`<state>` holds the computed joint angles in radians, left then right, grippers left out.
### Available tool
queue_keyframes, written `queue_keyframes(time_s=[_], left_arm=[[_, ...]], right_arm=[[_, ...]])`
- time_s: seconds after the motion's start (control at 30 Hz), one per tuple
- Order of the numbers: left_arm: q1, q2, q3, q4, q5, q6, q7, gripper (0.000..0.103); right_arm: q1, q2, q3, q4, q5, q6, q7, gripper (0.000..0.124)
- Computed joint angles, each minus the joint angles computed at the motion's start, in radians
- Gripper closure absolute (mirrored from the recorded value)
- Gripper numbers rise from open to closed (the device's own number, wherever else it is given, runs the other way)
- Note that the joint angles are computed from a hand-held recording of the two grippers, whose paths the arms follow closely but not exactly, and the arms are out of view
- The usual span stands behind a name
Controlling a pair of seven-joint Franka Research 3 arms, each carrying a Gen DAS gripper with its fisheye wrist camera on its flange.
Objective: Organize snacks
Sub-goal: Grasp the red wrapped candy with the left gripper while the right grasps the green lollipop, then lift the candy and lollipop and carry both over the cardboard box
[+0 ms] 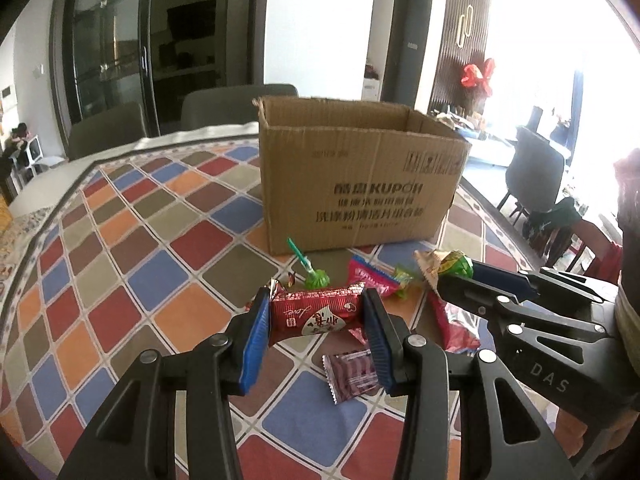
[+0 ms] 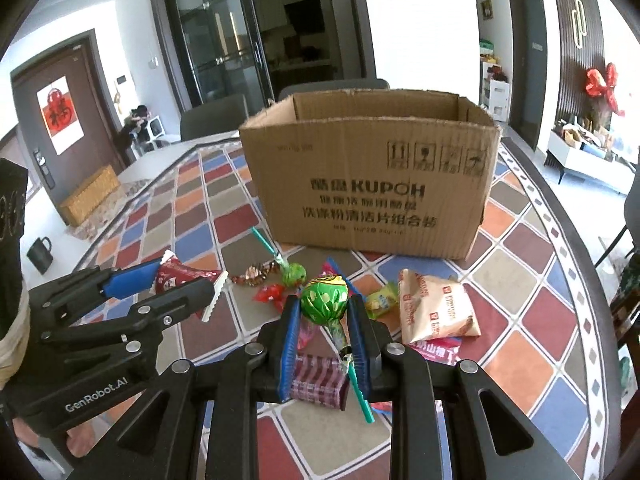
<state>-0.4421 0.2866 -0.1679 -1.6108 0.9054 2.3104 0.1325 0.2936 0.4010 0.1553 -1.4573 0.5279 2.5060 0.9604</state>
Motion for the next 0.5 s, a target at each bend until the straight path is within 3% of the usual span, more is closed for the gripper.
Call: queue_keyframes(time_s=[0.5], left_arm=[[-0.038,-0.01,-0.004,0.073,0.075,-0.085,-0.028,0.058]], right_arm=[[-0.024,-0.064,0.009,-0.023,0.089,0.053,-0.066,0.098]])
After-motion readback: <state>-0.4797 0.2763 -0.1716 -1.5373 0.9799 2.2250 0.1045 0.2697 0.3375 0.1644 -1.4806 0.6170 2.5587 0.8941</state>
